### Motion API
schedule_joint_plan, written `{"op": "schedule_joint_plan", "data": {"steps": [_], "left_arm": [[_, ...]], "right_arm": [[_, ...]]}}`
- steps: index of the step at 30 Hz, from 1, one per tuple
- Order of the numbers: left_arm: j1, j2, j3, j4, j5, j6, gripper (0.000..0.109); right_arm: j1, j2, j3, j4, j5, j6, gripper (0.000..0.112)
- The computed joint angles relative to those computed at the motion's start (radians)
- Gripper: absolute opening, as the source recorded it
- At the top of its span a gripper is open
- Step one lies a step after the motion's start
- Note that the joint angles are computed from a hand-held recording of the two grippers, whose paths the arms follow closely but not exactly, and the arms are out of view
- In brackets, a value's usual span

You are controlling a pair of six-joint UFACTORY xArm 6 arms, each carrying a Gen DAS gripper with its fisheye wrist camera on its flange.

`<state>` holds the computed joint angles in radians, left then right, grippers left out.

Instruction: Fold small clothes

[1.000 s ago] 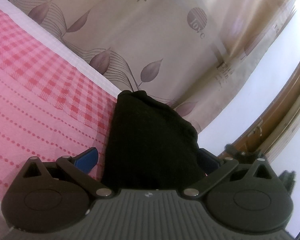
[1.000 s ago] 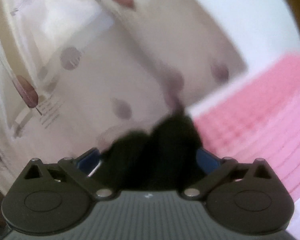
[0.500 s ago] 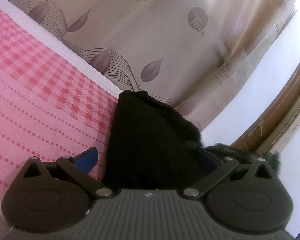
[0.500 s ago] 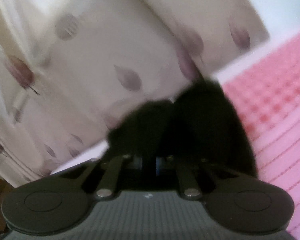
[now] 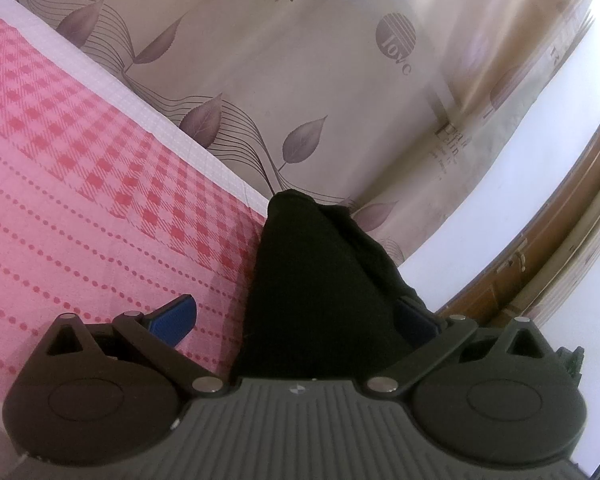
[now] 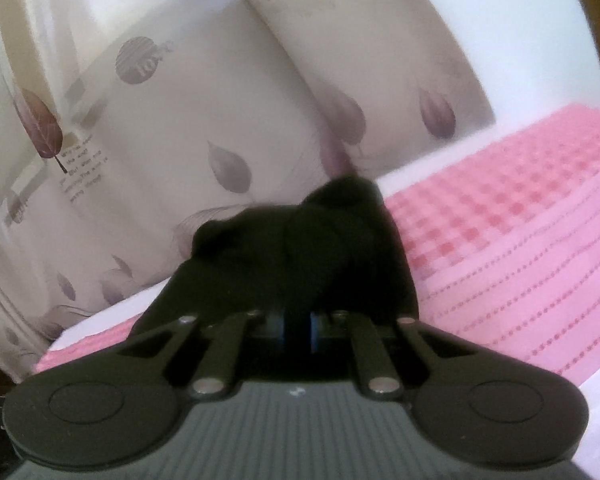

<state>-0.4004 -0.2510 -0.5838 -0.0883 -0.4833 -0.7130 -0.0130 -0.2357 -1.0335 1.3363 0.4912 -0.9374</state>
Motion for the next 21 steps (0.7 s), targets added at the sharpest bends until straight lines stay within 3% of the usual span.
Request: {"op": "schedule_joint_plan", "data": {"steps": [3,5,7,8,11,15,16,17,19,21], "left_arm": [[0.000,0.000,-0.001,0.000,0.001,0.000,0.103],[0.000,0.000,-0.001,0.000,0.001,0.000,0.103],[0.001,0.000,-0.002,0.002,0.002,-0.002,0.103],[0.001,0.000,-0.002,0.002,0.002,-0.002,0.103],[0.000,-0.001,-0.002,-0.002,0.004,0.000,0.103],[0.000,-0.002,-0.002,-0.001,0.007,0.000,0.103],[0.000,-0.002,-0.003,-0.001,0.007,0.000,0.103],[0.000,-0.002,-0.003,-0.001,0.007,0.000,0.103],[0.000,-0.003,-0.002,0.000,0.007,-0.002,0.103],[-0.002,-0.004,-0.003,-0.010,0.008,0.006,0.103]], "right_arm": [[0.039,-0.005,0.012,-0.033,-0.086,0.010,0.021],[0.066,-0.010,0.027,-0.068,-0.163,0.034,0.042],[0.069,-0.016,0.035,-0.015,-0.184,-0.017,0.060],[0.062,-0.015,0.032,-0.003,-0.166,-0.031,0.061],[0.030,0.014,0.006,-0.083,-0.095,0.083,0.061],[-0.011,0.055,-0.041,-0.039,0.016,0.053,0.060],[-0.010,0.068,-0.054,-0.065,0.027,0.060,0.056],[-0.013,0.084,-0.074,-0.080,0.058,0.057,0.041],[-0.011,0.111,-0.110,-0.120,0.087,0.056,0.026],[-0.029,0.142,-0.162,-0.096,0.145,0.065,0.020]]}}
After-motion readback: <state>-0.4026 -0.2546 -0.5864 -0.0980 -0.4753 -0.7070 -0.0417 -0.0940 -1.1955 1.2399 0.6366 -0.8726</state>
